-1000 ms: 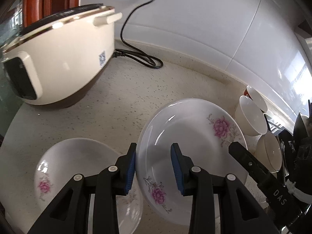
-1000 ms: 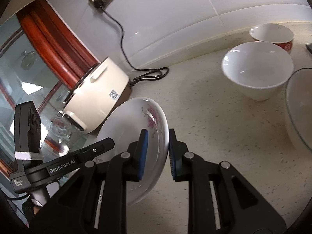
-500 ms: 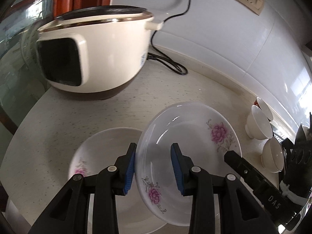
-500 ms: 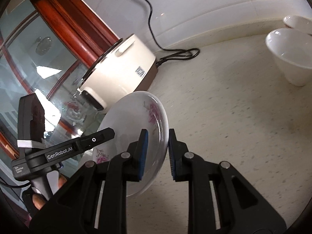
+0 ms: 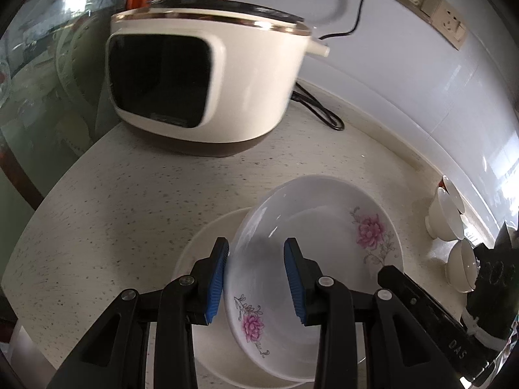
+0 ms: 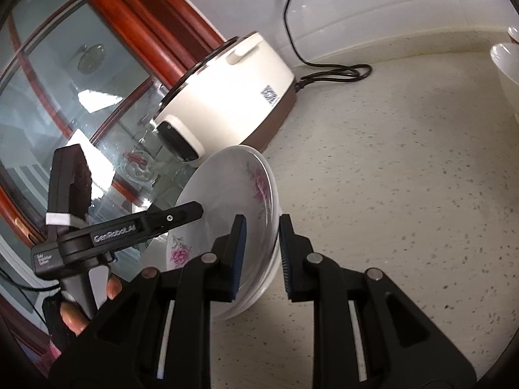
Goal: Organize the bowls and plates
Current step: 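Lower the flower plate onto the plate stack and open both grippers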
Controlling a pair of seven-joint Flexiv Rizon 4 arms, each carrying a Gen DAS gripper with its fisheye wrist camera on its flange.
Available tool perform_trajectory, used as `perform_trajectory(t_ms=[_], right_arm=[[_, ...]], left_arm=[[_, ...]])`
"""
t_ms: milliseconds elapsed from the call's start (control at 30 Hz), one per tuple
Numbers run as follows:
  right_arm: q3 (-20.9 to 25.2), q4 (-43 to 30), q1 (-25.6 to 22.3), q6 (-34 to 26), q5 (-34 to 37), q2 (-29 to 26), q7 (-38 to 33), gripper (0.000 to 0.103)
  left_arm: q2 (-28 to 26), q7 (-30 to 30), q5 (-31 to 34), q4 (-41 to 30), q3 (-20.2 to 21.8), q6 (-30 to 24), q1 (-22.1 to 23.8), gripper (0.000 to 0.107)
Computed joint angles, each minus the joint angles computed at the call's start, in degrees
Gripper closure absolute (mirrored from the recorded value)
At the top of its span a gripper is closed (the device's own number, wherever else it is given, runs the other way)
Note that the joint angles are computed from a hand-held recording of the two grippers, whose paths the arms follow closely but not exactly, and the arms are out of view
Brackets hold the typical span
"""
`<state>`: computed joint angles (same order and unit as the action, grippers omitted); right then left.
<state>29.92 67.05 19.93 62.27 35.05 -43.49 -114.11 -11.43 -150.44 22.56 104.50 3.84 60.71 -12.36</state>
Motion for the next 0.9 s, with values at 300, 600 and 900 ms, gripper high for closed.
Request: perform_trajectory(t_ms=[300,600,900], right_arm=[[-2.75,2.19,3.74,2.31,-6.29,0.68,0.22,0.076],[-4.64,7.40,6.22,9.12,-16.50,1.98,2.75,0.075],[-2.25,10.04,5.02,12.07,-21.91,2.14,2.75,0.058]], left_arm=[[1.50,-0.15,0.12,3.63,0.38,2.40,0.95,0.071],[2.04,-1.41,4.49,2.45,-0.03,-0.47,0.44,0.071],[2.20,-4.73,11.00,0.28,-0.51,-5.31,-1.07,0.071]])
